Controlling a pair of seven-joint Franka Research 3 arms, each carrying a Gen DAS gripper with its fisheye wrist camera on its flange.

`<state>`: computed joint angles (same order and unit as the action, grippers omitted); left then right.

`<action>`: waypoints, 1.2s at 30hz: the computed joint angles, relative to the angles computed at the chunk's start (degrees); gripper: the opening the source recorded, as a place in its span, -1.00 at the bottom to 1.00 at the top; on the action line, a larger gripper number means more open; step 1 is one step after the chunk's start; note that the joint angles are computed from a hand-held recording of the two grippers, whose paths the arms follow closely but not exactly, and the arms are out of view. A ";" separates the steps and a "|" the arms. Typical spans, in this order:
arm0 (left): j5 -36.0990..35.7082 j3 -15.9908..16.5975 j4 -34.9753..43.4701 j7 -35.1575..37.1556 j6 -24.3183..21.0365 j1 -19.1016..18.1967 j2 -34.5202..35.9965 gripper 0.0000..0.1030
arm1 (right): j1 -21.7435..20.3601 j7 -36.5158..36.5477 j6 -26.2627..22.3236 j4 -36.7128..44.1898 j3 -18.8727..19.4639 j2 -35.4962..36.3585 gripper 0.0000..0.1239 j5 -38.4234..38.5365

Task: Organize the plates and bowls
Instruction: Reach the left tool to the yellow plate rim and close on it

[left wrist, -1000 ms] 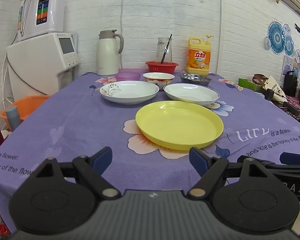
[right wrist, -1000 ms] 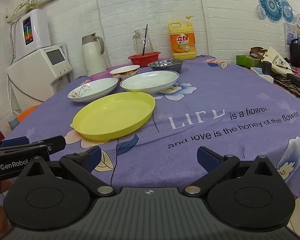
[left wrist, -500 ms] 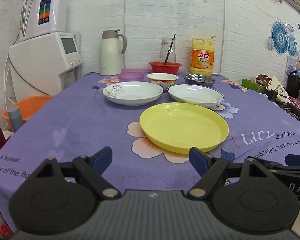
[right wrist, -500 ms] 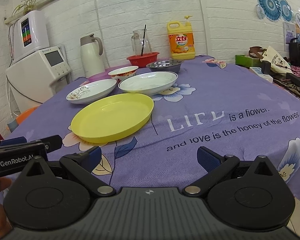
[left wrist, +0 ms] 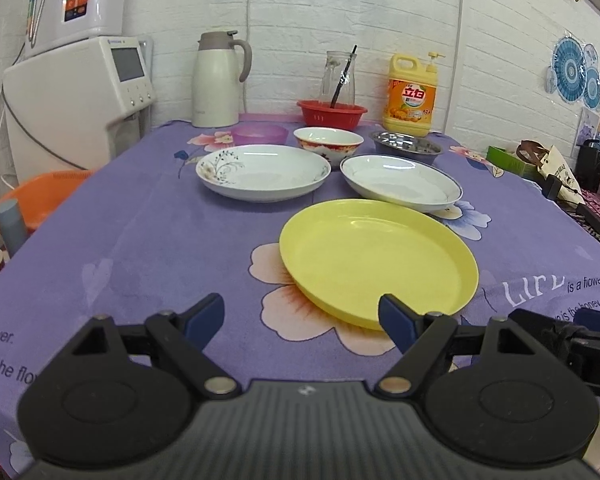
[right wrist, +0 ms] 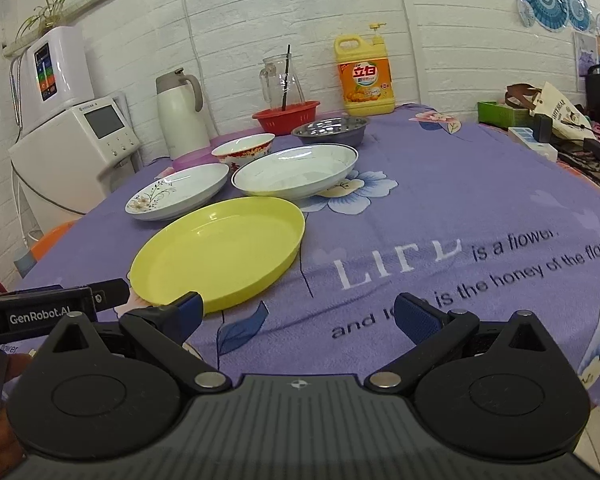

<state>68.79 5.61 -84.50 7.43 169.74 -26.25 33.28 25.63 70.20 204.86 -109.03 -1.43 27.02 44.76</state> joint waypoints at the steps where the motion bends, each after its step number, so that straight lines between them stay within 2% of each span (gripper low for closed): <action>1: -1.67 -1.07 0.55 2.01 0.76 1.31 0.37 0.57 | 0.63 -1.08 -0.77 1.38 -0.98 0.46 0.66 0.44; 3: -7.41 -4.00 2.56 8.48 1.79 4.41 1.85 0.57 | -0.41 -1.10 -1.33 3.94 -0.85 1.67 0.66 -1.31; 5: -15.80 -9.78 5.26 18.95 1.28 9.11 4.27 0.57 | -0.16 -1.83 -4.46 8.25 -2.43 3.86 0.66 -1.90; 6: -19.73 -12.62 7.15 23.34 0.00 11.11 5.83 0.57 | 1.50 -2.49 -7.31 10.94 -5.06 5.33 0.66 -1.17; 8: -25.53 -16.14 11.53 29.19 -2.14 13.40 9.32 0.57 | 6.38 -1.23 -14.71 16.70 -13.04 9.10 0.66 -0.47; 9: -28.40 -18.55 14.17 33.09 -3.22 14.79 11.51 0.57 | 7.40 0.29 -17.54 19.03 -15.38 10.78 0.66 -1.25; 11: -33.31 -22.76 19.61 40.33 -5.73 16.79 15.80 0.57 | 8.22 3.67 -22.81 23.49 -18.70 13.92 0.66 -3.36; 14: -38.12 -25.55 27.66 47.75 -9.28 16.95 21.23 0.57 | 7.78 7.19 -28.07 28.66 -20.69 17.23 0.66 -7.07; 17: -41.09 -25.47 34.05 52.40 -12.28 15.62 24.86 0.55 | 8.16 10.53 -31.21 31.89 -22.95 19.54 0.66 -11.00; 21: -42.70 -22.72 37.46 55.86 -13.14 13.36 26.59 0.52 | 5.61 11.29 -34.44 34.90 -20.45 20.74 0.66 -14.46; 23: -43.78 -21.62 37.39 57.16 -13.40 12.84 26.37 0.51 | 6.02 12.16 -33.61 34.50 -20.93 20.89 0.66 -16.76; 26: -45.84 -19.86 38.61 58.25 -14.57 11.79 26.67 0.51 | 3.77 11.42 -33.47 34.20 -17.98 20.00 0.66 -18.59; 29: -48.30 -18.57 39.93 59.30 -15.24 10.93 27.23 0.45 | 3.57 14.45 -37.61 35.87 -18.74 19.99 0.66 -21.51; 30: -49.05 -18.07 40.72 59.72 -15.53 10.55 27.63 0.32 | 3.63 15.77 -38.67 36.66 -19.10 20.25 0.66 -22.49; 31: -49.37 -17.03 41.36 59.85 -15.90 9.90 27.90 0.14 | 2.72 14.81 -37.51 36.36 -17.47 20.03 0.66 -22.85; 33: -48.50 -12.86 41.05 58.18 -15.70 7.69 27.57 -0.09 | 0.32 11.44 -33.82 34.67 -12.86 19.19 0.66 -23.42; 34: -48.73 -11.92 39.66 57.96 -14.38 7.27 26.93 -0.18 | -0.88 9.79 -31.76 33.39 -10.48 18.52 0.66 -23.39; 35: -49.36 -11.83 38.47 58.00 -13.27 7.26 26.40 -0.24 | -0.90 10.41 -30.75 32.56 -10.11 18.17 0.66 -24.28; 36: -49.80 -11.73 37.61 58.15 -12.45 7.18 26.02 -0.40 | -0.81 11.16 -30.07 32.00 -10.03 17.96 0.66 -24.83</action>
